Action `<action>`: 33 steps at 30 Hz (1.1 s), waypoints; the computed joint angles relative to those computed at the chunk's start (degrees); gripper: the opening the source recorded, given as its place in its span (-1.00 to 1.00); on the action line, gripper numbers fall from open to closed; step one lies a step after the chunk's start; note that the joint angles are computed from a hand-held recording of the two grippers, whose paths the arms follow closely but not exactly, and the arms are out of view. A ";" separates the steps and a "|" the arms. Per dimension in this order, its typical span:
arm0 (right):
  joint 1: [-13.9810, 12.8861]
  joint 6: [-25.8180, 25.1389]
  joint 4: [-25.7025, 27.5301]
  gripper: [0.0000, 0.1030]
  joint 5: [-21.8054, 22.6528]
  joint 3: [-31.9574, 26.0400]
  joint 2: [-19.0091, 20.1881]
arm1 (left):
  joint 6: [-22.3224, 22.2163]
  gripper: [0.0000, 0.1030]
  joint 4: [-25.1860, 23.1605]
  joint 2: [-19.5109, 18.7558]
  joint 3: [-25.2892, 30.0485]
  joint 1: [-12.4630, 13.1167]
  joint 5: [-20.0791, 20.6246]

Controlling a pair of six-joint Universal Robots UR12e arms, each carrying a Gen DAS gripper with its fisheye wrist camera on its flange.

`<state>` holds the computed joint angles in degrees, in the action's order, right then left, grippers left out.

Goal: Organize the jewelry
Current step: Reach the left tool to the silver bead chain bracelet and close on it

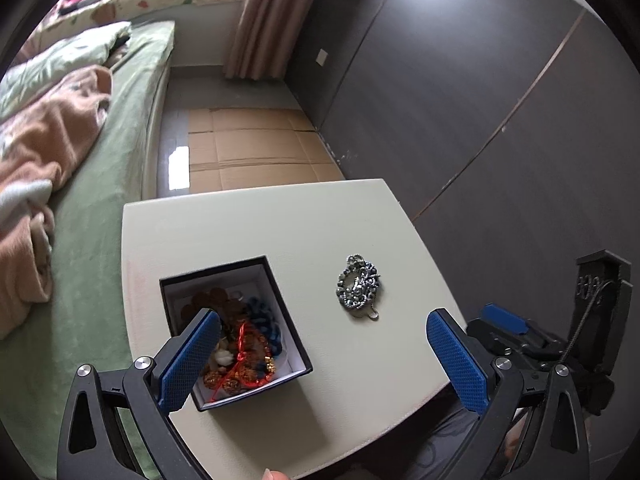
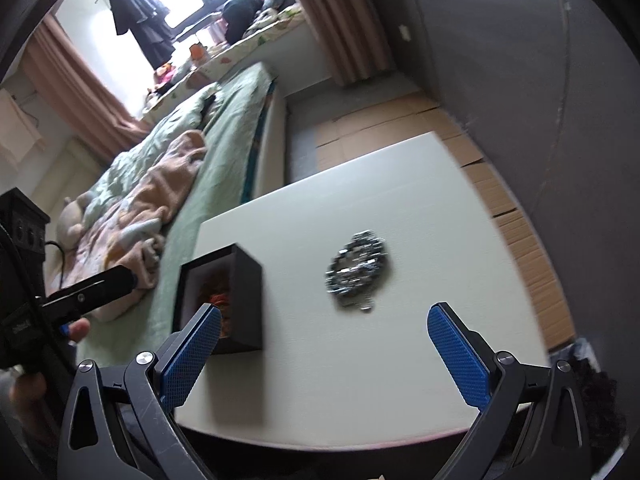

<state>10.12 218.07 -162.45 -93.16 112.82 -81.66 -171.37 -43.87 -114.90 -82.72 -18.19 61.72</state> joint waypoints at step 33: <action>-7.41 12.00 -13.72 0.73 7.08 11.71 -1.86 | 7.61 -0.18 -15.03 -10.55 13.74 -6.91 9.40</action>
